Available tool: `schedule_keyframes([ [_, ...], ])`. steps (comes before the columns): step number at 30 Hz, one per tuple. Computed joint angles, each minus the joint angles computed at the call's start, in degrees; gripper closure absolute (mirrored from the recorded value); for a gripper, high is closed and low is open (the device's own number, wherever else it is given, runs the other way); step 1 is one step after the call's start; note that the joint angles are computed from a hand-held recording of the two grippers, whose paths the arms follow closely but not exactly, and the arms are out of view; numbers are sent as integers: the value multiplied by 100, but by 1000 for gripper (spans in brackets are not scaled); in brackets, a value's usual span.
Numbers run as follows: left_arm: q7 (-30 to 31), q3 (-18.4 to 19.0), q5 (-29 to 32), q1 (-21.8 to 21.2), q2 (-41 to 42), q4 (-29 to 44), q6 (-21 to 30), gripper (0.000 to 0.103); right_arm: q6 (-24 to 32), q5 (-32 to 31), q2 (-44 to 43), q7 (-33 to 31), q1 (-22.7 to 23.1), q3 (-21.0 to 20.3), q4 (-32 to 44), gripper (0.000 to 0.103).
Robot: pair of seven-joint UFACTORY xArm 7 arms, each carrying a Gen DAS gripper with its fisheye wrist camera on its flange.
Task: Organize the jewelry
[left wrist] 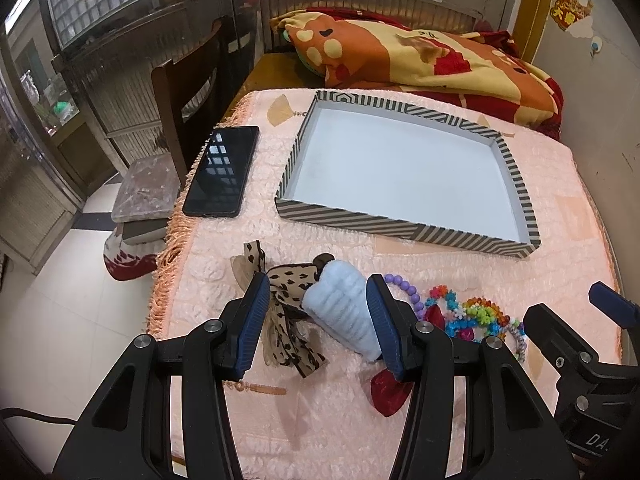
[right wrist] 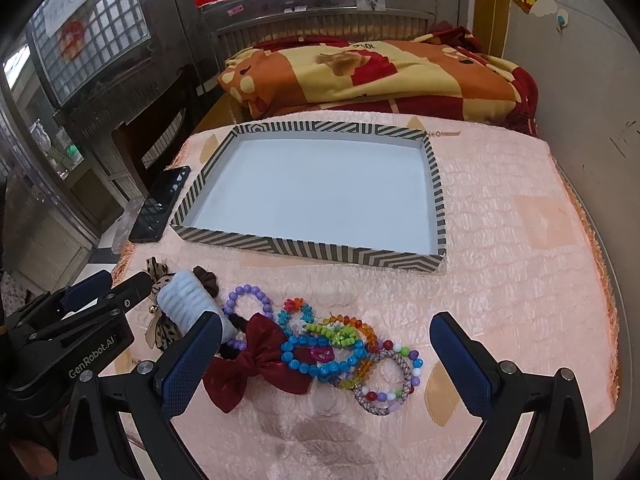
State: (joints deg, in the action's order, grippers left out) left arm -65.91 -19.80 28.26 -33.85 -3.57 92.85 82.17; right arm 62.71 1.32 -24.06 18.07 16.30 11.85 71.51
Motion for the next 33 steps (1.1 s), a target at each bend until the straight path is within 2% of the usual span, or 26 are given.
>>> schedule_keyframes([
  [24,-27,-24,-228,76,-156,-190,-27,53,111,45,-34,-71,-11,-55,-55,0],
  [28,36,-5,-374,125,-234,-271,-92,53,100,83,-54,-128,-22,-94,-119,0],
  [33,244,120,-878,337,-688,-753,-472,53,50,275,-117,-293,14,-188,-257,0],
])
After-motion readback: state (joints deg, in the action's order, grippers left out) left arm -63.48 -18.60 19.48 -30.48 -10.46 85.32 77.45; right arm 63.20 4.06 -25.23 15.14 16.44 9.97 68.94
